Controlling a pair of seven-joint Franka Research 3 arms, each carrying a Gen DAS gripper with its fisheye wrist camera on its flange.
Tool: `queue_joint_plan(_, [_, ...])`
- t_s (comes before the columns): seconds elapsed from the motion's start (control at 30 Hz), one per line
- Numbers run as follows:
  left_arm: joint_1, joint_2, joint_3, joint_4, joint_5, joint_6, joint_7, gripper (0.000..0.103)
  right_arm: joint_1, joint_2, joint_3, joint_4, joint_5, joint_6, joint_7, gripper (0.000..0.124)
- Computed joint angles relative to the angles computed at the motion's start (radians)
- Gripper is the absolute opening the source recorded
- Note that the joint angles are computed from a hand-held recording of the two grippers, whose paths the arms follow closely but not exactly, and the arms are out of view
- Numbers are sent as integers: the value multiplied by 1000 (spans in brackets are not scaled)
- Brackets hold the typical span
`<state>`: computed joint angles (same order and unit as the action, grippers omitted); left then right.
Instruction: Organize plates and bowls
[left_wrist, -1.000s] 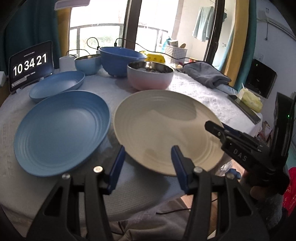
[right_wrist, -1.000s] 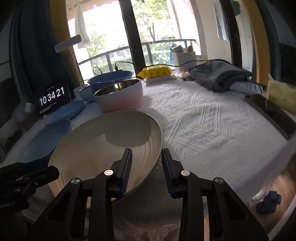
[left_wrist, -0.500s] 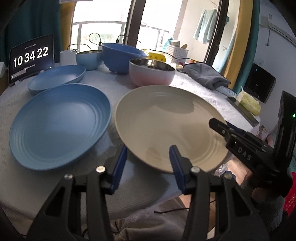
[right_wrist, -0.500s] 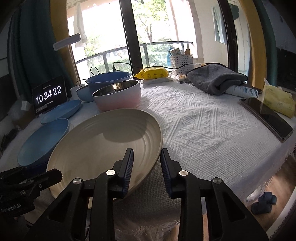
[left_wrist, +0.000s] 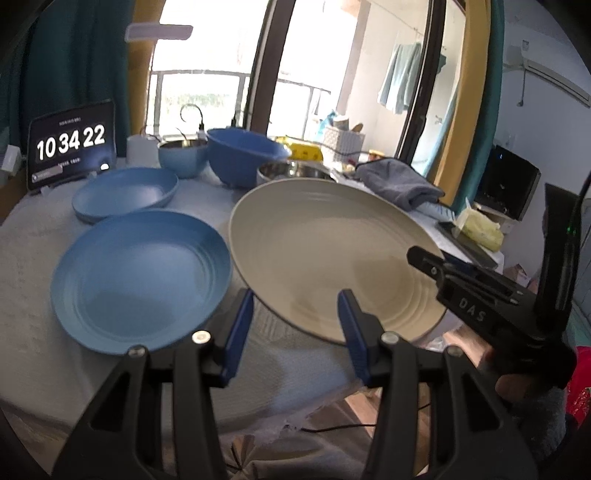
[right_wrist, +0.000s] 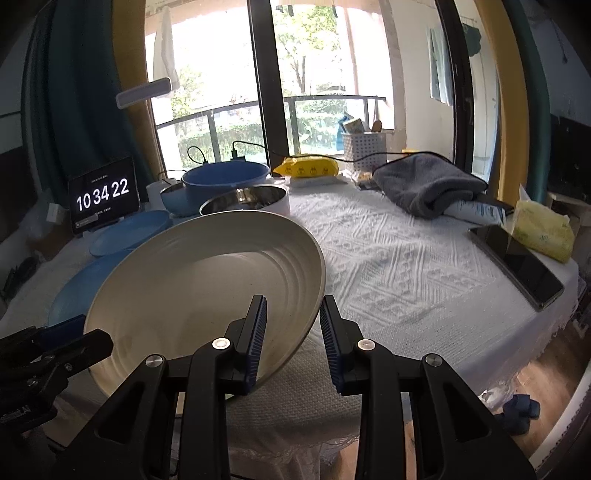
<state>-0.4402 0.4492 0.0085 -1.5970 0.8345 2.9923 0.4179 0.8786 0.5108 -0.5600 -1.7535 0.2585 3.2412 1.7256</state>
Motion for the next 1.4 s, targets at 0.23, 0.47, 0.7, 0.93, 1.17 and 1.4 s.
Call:
queue_joint_plan(0.23, [-28, -48, 64, -44, 131, 10, -155, 49, 11, 10, 1, 39, -24, -19, 10, 32])
queue_joint_plan(0.47, [-14, -96, 86, -81, 320, -3, -361, 49, -28, 42, 55, 126, -89, -62, 38, 32])
queue_joint_plan(0.7, [49, -137, 54, -124, 438, -21, -502, 49, -92, 89, 141, 242, -179, -113, 77, 32])
queue_joint_plan(0.93, [119, -177, 5, -170, 533, -55, -613, 49, -160, 148, 243, 368, -254, -175, 101, 32])
queue_joint_plan(1.17, [187, -203, -49, -208, 596, -88, -692, 49, -219, 210, 339, 490, -298, -235, 95, 32])
queue_joint_plan(1.4, [229, -210, -71, -235, 570, -105, -678, 49, -260, 294, 415, 635, -308, -308, 67, 32])
